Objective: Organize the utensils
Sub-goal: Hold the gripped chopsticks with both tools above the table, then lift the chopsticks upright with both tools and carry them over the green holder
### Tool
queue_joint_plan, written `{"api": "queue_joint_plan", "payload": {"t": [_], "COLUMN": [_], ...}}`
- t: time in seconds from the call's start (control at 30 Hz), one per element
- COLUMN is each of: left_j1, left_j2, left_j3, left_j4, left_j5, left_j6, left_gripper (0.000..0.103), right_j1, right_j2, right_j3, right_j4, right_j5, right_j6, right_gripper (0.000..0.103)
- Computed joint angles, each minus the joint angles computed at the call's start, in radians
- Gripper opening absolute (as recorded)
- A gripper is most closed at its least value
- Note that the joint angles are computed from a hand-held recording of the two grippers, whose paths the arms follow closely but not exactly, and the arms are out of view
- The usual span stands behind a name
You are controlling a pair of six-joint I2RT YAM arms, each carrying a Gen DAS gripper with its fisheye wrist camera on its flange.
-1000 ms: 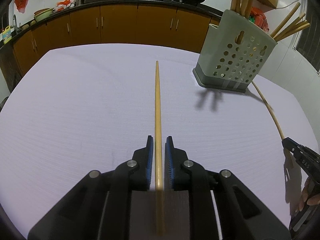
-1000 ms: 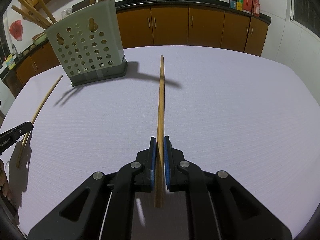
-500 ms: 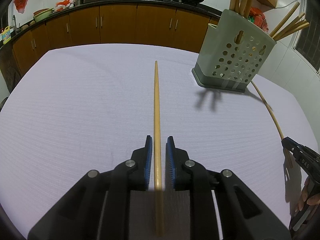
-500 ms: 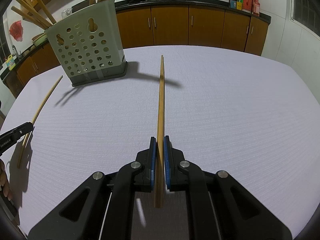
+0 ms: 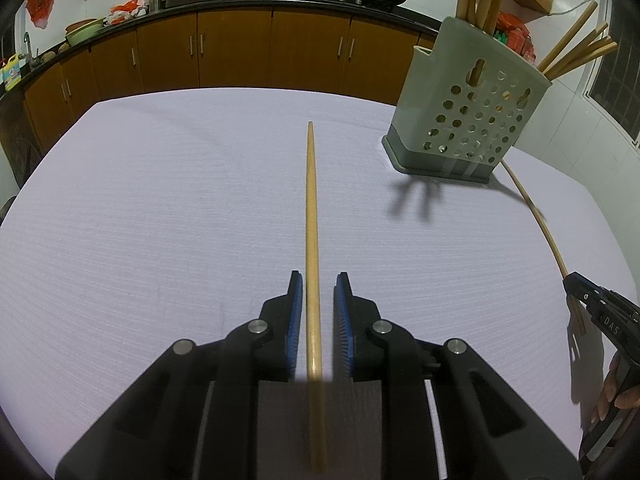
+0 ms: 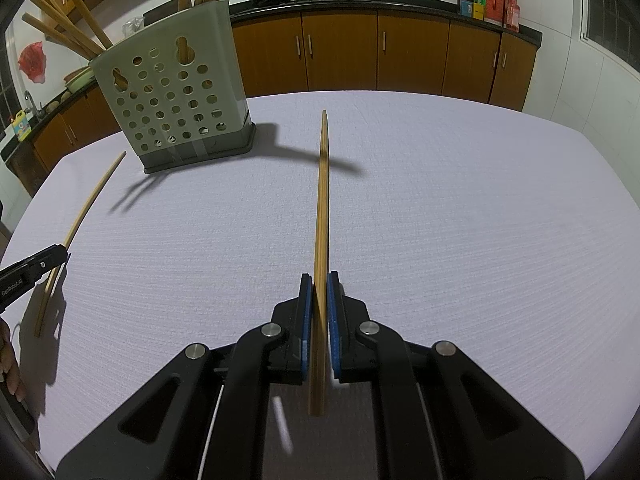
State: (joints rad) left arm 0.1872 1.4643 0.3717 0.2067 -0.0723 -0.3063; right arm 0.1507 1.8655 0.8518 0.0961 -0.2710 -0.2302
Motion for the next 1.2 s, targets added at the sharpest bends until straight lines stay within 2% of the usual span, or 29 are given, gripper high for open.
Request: {"api": "queue_joint_plan", "payload": {"t": [0.73, 0.9, 0.97, 1.07, 1.2], "left_j1": [-0.002, -0.047, -0.053, -0.045, -0.045], "left_j2": [-0.005, -0.027, -0.052, -0.074, -0.173], "left_j3": [0.000, -0.013, -0.030, -0.044, -0.075], "left_j4": [-0.004, -0.026, -0.034, -0.045, -0.087], "left_j5": [-0.001, -0.049, -0.049, -0.050, -0.062], "left_j6": [0.001, 0.000, 0.000, 0.001, 0.026], "left_gripper": [0.020, 0.020, 0.018, 0.008, 0.008], "right_j1": [-0.002, -0.011, -0.015, -0.016, -0.027], "right_j2": [-0.002, -0.011, -0.018, -0.023, -0.081], "right_j3": [-0.001, -0.010, -0.018, -0.023, -0.076], "right_j4": [0.000, -0.009, -0.010, -0.008, 0.038], "right_j5": [-0.002, -0.022, -0.031, -0.032, -0.044], "right_j6": [0.000, -0.007, -0.007, -0.004, -0.023], "right_gripper": [0.009, 0.009, 0.009, 0.008, 0.008]}}
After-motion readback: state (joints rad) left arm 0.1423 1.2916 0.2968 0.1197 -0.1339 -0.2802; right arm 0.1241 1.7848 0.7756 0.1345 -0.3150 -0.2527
